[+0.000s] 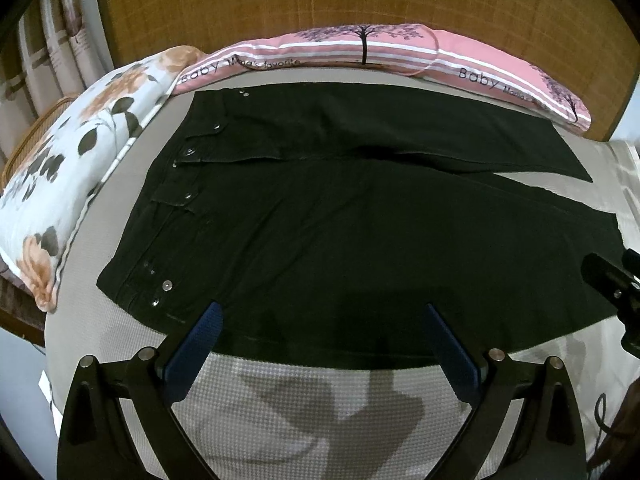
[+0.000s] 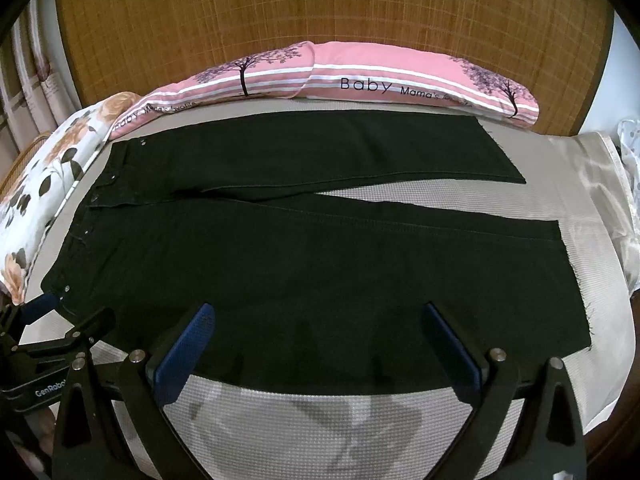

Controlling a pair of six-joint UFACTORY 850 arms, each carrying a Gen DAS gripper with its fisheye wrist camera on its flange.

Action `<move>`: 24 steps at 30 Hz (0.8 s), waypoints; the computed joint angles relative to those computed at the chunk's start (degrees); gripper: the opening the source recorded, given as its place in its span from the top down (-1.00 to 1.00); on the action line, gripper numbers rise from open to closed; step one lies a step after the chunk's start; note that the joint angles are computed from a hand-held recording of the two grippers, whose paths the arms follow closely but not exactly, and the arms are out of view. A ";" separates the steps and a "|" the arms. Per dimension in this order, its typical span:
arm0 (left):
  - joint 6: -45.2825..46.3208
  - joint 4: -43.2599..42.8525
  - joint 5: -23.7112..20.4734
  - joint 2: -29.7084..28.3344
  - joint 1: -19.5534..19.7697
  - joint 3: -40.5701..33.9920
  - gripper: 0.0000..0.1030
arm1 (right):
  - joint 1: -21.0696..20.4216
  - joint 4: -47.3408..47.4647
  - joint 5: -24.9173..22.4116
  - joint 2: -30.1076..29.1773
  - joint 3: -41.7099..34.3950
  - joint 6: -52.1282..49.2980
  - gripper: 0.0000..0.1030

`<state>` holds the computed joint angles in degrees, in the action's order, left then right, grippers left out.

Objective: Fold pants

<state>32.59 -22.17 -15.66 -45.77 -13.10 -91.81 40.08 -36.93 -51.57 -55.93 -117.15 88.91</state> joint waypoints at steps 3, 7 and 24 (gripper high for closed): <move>0.55 -0.45 0.00 0.09 -0.08 0.08 -0.92 | -0.04 0.14 0.00 -0.01 -0.06 -0.12 -0.97; 1.00 -0.75 -0.29 0.08 -0.22 -0.12 -0.92 | -0.01 0.05 0.05 0.02 0.02 0.01 -0.97; 5.03 -3.69 -1.08 -0.11 -0.39 -0.76 -0.92 | -0.35 -0.84 1.37 2.00 3.36 1.85 -0.97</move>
<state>37.63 -25.85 -16.74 -45.88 -13.49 -92.58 39.73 -37.77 -50.20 -53.93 -113.79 90.77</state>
